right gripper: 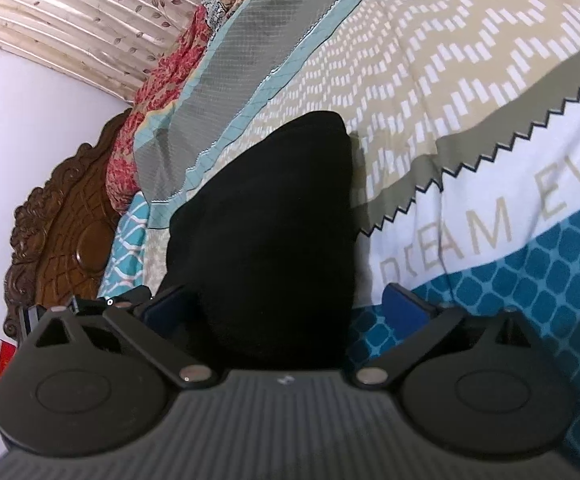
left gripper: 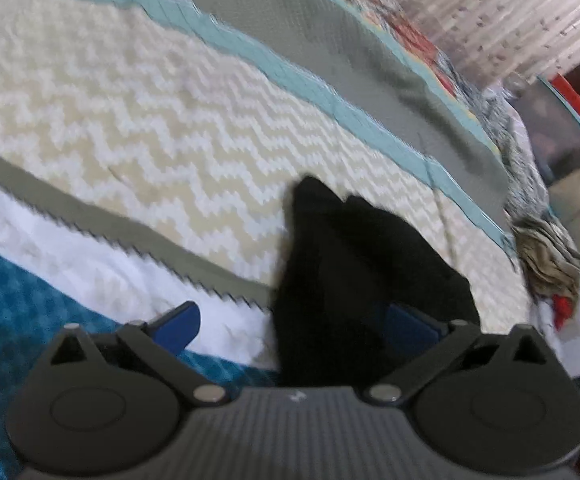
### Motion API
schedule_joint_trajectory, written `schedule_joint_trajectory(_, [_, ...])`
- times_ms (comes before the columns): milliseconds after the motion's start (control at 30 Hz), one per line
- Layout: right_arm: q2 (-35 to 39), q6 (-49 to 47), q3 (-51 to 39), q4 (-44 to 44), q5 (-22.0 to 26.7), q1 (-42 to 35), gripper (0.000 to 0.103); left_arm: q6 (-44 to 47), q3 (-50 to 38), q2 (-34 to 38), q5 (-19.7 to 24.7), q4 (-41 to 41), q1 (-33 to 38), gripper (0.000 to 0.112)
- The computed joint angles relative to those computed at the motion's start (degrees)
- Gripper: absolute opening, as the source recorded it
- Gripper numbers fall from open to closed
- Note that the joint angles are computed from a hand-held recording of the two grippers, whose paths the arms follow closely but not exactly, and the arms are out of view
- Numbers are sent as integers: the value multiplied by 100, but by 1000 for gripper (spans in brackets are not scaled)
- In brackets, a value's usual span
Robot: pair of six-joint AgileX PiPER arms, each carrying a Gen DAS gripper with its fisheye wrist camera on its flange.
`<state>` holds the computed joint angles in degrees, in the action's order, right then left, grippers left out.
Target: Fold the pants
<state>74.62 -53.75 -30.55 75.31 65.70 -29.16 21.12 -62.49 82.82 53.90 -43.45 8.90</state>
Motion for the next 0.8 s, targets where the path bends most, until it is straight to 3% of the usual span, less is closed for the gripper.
schedule_joint_trajectory(233, [154, -136, 17, 118, 102, -76, 103, 64, 88, 425, 2, -408, -214, 103])
schedule_joint_trajectory(433, [50, -112, 64, 116, -4, -37, 103, 546, 9, 821, 575, -1110, -231, 103])
schedule_joint_trajectory(567, [44, -125, 97, 177, -26, -6, 103, 683, 84, 730, 141, -786, -627, 103])
schedule_joint_trajectory(800, [112, -162, 122, 204, 106, -189, 103, 1005, -49, 1213, 771, -1485, 15, 103])
